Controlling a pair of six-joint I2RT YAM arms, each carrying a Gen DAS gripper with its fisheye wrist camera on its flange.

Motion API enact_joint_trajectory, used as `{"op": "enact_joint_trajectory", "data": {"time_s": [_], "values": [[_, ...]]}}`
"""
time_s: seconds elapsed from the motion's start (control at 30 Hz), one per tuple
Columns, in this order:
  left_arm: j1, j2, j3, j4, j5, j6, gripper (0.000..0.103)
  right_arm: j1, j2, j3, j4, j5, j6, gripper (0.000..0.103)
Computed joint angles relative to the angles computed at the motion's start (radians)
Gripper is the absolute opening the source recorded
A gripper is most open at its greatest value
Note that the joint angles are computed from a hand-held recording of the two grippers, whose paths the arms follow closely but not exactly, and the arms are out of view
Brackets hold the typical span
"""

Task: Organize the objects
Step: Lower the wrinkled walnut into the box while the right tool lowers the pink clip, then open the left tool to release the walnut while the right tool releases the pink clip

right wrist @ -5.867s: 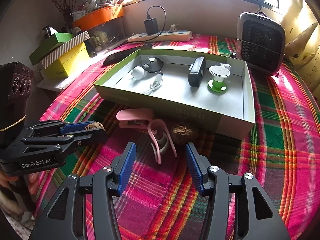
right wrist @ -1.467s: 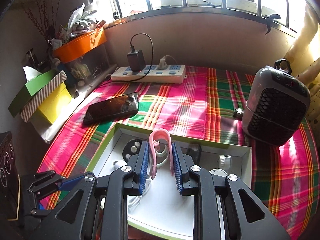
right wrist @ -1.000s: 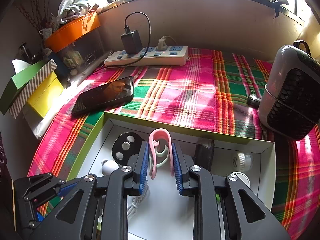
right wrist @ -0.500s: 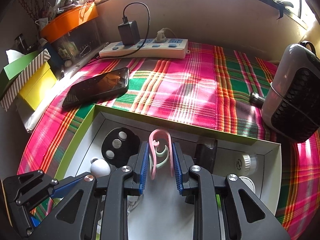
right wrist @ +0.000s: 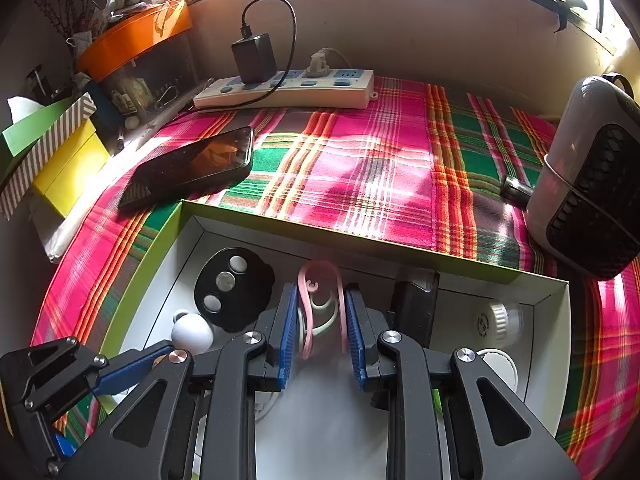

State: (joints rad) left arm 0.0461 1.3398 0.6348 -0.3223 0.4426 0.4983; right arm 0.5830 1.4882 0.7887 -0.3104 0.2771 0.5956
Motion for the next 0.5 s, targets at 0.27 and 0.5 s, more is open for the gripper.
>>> {"op": "enact_joint_trajectory", "data": {"time_s": [0.27,0.5], "values": [[0.005,0.001,0.001,-0.002,0.003,0.001,0.029,0.002,0.004,0.000,-0.002,0.003,0.006,0.025],[0.008,0.004,0.003,0.000,0.006,0.004,0.030,0.002,-0.007,-0.010,0.008,0.007,0.017,0.025]]}}
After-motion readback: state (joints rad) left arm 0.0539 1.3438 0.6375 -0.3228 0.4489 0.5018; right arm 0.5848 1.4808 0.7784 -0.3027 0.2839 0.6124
